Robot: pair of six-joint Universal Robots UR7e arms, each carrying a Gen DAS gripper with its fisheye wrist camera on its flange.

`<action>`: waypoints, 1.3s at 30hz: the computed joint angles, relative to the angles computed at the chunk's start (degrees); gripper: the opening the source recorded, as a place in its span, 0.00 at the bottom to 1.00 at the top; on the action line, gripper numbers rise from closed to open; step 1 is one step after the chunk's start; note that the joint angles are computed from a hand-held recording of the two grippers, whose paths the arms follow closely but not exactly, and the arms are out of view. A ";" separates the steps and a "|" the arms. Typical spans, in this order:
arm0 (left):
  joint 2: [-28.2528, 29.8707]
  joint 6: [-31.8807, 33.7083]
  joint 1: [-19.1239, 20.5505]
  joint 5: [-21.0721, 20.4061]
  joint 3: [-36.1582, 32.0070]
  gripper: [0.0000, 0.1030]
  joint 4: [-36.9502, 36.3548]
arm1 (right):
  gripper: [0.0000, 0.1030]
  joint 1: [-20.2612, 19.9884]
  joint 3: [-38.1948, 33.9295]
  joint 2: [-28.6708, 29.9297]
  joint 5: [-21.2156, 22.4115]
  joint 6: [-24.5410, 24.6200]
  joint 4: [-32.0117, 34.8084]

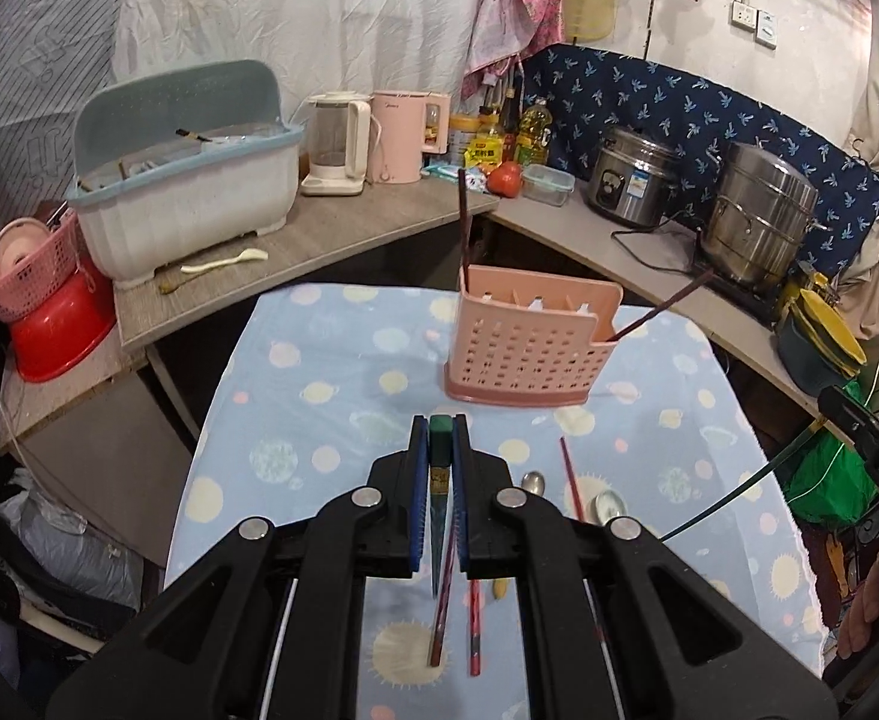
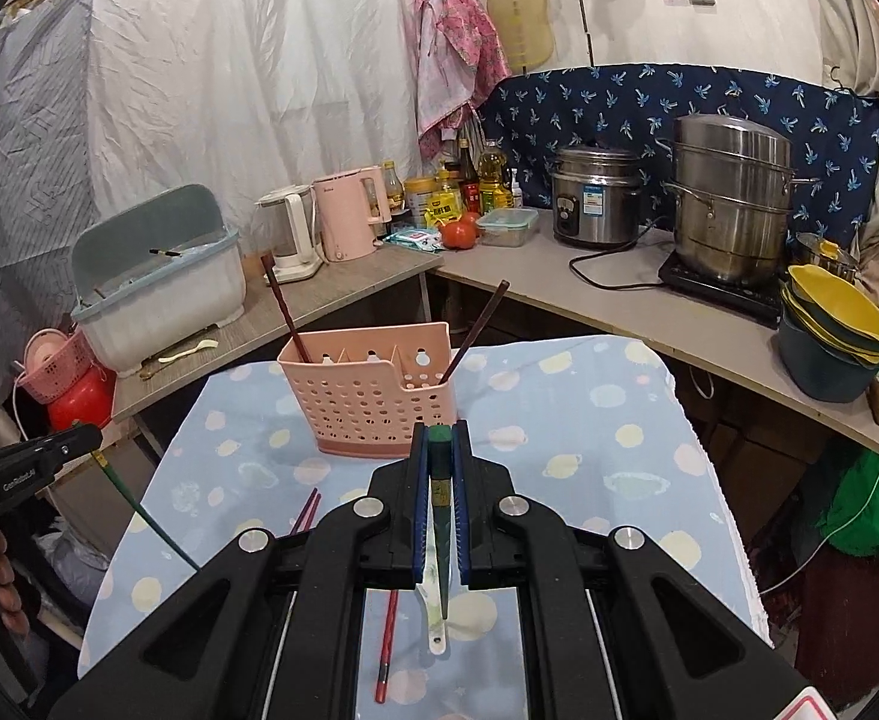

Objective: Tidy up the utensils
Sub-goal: 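Lift the green chopstick with the right gripper over the pink holder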

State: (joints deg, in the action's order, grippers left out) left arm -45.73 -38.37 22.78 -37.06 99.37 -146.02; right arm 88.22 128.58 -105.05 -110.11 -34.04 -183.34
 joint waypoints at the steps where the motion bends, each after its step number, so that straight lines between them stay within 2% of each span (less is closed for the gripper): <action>1: 0.54 1.00 0.22 -0.03 -1.18 0.07 -0.20 | 0.07 0.15 -0.43 0.36 0.14 0.10 -0.03; 10: 6.40 12.04 1.67 -0.05 -12.83 0.07 -4.39 | 0.07 3.48 -9.00 5.85 0.83 1.43 2.03; 23: 18.42 25.91 4.75 -0.12 -37.84 0.07 -5.99 | 0.07 9.88 -25.84 19.87 -1.23 -0.67 0.52; 27: 22.12 28.14 6.09 -0.11 -44.94 0.07 -5.03 | 0.07 10.27 -29.90 23.78 -0.58 -0.55 0.14; 30: 25.46 31.31 7.07 1.94 -49.88 0.07 -6.03 | 0.07 10.08 -32.17 26.58 0.03 -0.74 -0.68; 35: 28.56 33.06 9.20 0.95 -53.95 0.07 -7.35 | 0.07 8.57 -34.50 30.10 1.42 0.29 -0.65; 39: 29.56 33.08 10.78 -0.15 -53.69 0.07 -7.64 | 0.07 6.98 -34.74 32.24 2.06 -0.09 -0.77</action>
